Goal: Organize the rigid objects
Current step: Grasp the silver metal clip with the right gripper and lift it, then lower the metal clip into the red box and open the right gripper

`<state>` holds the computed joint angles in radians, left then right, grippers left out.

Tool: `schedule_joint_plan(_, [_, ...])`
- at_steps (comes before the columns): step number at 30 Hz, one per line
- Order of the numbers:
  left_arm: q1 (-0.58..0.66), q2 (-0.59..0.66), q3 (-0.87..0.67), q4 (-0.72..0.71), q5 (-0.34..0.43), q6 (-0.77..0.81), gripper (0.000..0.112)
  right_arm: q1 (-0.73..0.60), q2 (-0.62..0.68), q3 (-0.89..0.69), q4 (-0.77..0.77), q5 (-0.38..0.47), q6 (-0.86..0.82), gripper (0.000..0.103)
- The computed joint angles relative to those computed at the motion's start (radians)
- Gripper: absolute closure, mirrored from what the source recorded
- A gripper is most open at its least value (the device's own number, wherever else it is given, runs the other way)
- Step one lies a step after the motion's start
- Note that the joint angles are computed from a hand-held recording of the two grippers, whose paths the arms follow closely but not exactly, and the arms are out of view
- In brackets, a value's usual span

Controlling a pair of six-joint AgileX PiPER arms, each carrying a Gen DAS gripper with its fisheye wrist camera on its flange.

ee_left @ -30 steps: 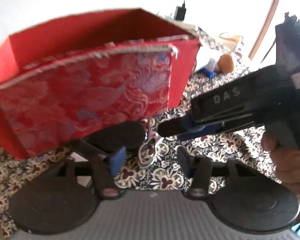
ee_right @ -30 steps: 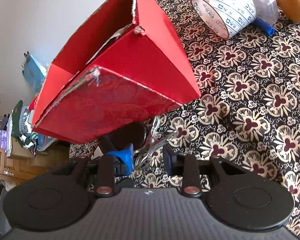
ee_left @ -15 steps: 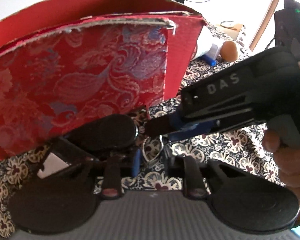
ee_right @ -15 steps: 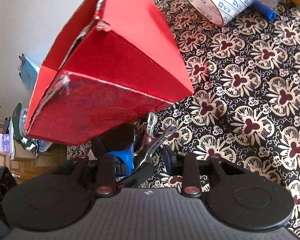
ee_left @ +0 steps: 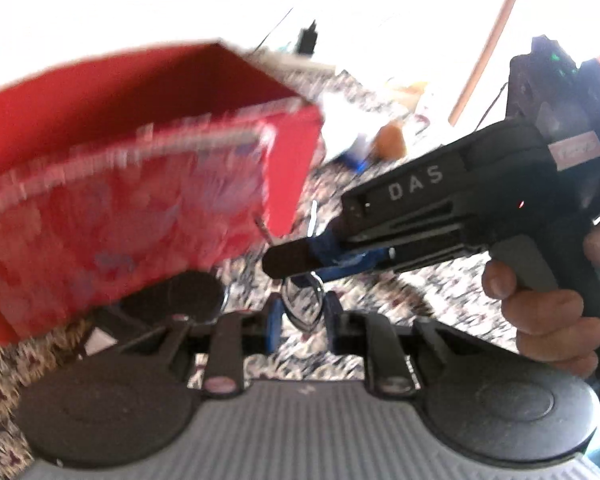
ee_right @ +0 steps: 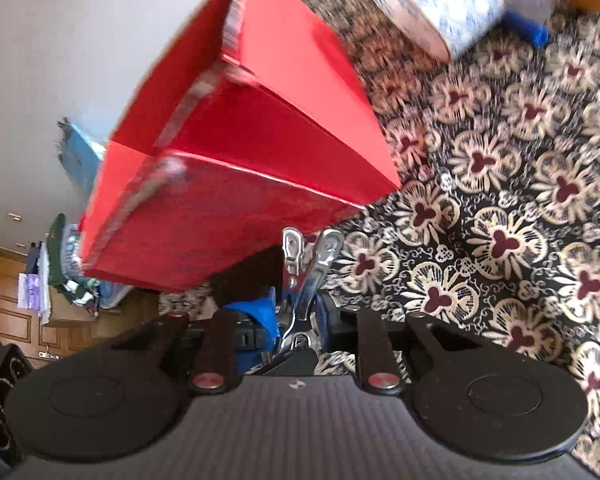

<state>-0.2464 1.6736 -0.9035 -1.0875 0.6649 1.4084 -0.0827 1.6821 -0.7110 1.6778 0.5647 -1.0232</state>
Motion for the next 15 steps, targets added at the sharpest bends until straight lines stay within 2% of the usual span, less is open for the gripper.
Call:
schedule_joint_plan(4, [0.069,-0.07,-0.051,-0.048,0.115,0.032,0.094,0.004,-0.172,0.013,-0.072,-0.035,0.05,0.103])
schedule_joint_plan(7, [0.115,-0.084,-0.137,-0.069,0.164,0.017,0.094,-0.002,-0.223,-0.071,-0.134,-0.031,0.085,0.103])
schedule_joint_plan(9, [0.142,-0.064,-0.198,-0.072,0.176,0.0,0.094,-0.013,-0.186,-0.164,-0.159,-0.004,0.086,0.103])
schedule_joint_plan(12, [0.171,-0.005,-0.294,-0.039,0.154,-0.064,0.094,-0.008,-0.071,-0.342,-0.218,0.041,0.106,0.103])
schedule_joint_plan(15, [0.215,0.089,-0.394,0.039,0.15,-0.167,0.094,0.014,0.105,-0.571,-0.355,0.1,0.244,0.103])
